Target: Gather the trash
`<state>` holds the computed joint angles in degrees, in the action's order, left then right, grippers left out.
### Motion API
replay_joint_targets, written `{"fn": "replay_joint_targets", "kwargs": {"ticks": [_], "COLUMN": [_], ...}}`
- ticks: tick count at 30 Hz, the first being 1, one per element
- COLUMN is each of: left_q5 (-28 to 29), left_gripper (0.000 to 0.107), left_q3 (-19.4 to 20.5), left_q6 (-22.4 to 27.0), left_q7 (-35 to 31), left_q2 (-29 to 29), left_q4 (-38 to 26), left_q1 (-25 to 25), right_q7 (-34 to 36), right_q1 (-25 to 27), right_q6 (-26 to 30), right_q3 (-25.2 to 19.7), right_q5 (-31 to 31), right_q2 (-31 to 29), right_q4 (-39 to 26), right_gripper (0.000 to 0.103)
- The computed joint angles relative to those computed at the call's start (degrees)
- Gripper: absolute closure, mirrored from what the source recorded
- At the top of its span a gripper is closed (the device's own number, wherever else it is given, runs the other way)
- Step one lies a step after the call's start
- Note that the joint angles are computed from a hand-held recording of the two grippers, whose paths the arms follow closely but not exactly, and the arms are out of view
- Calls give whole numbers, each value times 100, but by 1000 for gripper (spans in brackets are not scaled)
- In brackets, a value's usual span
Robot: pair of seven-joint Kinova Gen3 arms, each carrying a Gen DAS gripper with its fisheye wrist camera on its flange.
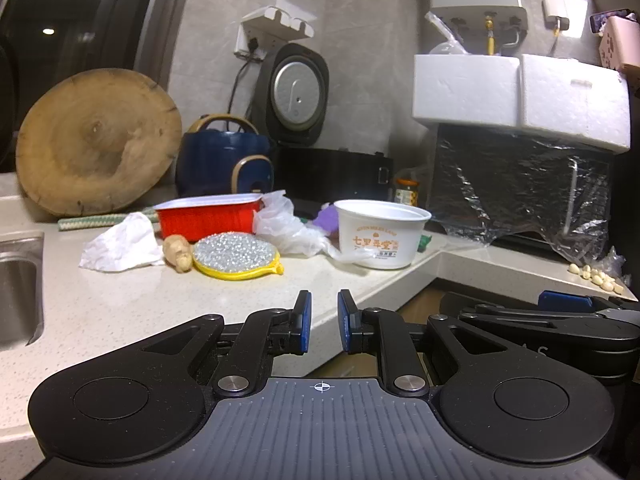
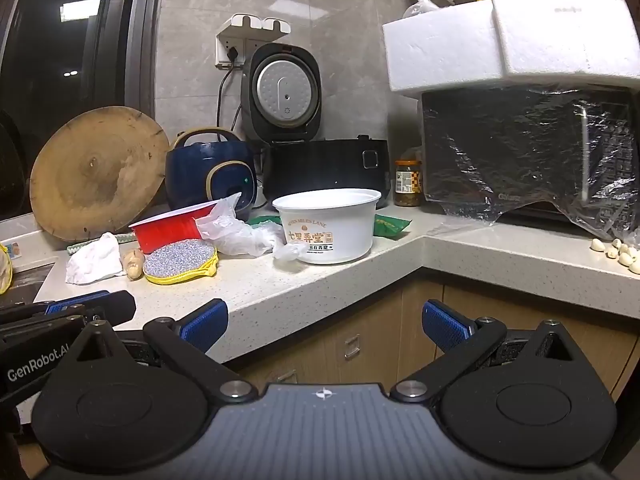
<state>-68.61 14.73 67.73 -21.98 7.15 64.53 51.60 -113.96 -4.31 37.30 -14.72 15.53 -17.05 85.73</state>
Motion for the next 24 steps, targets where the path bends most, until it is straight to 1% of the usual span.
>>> {"fn": "replay_joint_targets", "kwargs": {"ticks": [5,6,9,11,14,16,24], "left_q5": [-25,-33,-26,-15,-18,28,47], "left_gripper": [89,89,89,89,89,89,89], "left_q3": [-4,-2,-8,-11,11,3,-5], "left_q6": [48,57,73,73,78,189,169], "left_q7": [32,38,57,67,93,-1,25], "left_q2": [5,13,13,9,-1,26,7], "left_q4": [0,-8,-9,-4,19,-54,-18], "left_q1": [30,34,37,32,16,44,34], "right_q7": [-165,-115,-130,-260,-305,-327,-333], "right_q1": [62,33,41,111,93,80,17], "right_q6": [37,64,87,88,128,170,239], "right_q3": [-146,-74,-141,-260,-291,-315,-313], "right_q5": [115,57,137,238,306,343,385], "right_q2": [16,-50,-19,9,4,-1,-35], "right_q4": [-32,16,-32,-43,-70,-96,-85], "right_gripper": [0,0,0,0,0,0,0]}}
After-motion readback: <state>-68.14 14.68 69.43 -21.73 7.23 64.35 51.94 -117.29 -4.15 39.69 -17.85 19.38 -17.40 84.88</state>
